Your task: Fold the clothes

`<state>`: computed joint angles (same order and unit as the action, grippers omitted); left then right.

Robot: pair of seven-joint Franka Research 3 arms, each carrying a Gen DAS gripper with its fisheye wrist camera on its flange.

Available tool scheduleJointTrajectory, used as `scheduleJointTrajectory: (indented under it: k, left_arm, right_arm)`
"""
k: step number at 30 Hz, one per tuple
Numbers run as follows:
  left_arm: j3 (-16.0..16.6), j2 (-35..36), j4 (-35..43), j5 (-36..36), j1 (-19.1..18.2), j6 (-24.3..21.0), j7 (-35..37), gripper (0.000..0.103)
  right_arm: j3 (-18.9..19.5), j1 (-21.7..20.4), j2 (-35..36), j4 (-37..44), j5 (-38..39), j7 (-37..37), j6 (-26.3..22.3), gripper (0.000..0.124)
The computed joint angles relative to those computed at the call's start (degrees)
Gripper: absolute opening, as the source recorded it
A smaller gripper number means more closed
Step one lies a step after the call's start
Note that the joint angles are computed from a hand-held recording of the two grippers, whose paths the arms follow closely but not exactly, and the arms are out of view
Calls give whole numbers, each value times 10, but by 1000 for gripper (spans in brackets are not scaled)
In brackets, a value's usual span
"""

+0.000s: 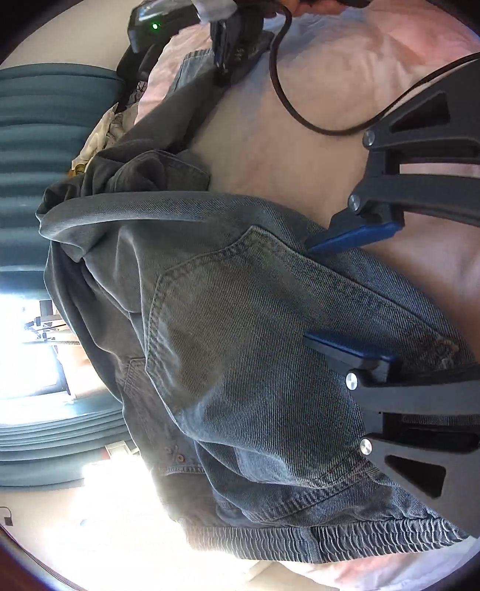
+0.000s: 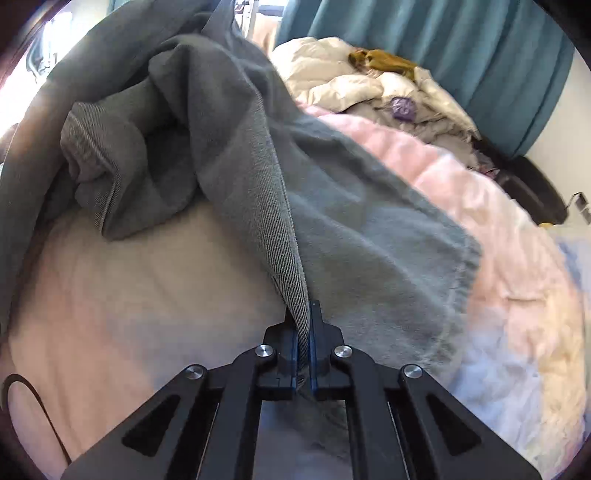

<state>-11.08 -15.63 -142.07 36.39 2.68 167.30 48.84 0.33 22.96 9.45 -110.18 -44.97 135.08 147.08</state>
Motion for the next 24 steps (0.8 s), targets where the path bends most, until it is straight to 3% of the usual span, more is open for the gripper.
scheduleJointTrajectory:
  k: [1, 3, 4, 10, 15, 19, 23, 24]
  left_arm:
    - [-3, -3, -2, 6, 5, 1, -7, 32]
    - [-6, -10, -7, 15, 14, 3, -25, 8]
    - [-2, -15, -11, 11, 14, 5, -28, 4]
    - [-2, -89, -50, 11, 57, 32, -102, 3]
    - [0, -186, -103, -17, 117, 88, -151, 3]
    - [63, -248, -138, -70, 82, 109, -119, 3]
    - [143, -277, -136, -120, -21, 49, -38, 3]
    - [150, -288, -138, -134, -37, 28, -24, 3]
  right_arm:
    - [-6, 1, -20, -15, -22, 22, -1, 2]
    - [-7, -14, -64, -50, -43, 45, 3, 2]
    - [-5, -25, -87, -67, -50, 53, 6, 2]
    - [16, -83, -221, -163, -50, 51, 17, 2]
    - [25, -140, -330, -236, -42, 70, 19, 2]
    - [-24, -178, -399, -296, 42, 70, 45, 2]
    - [-87, -186, -456, -371, 147, 42, 75, 2]
    - [-97, -187, -459, -383, 167, 33, 78, 2]
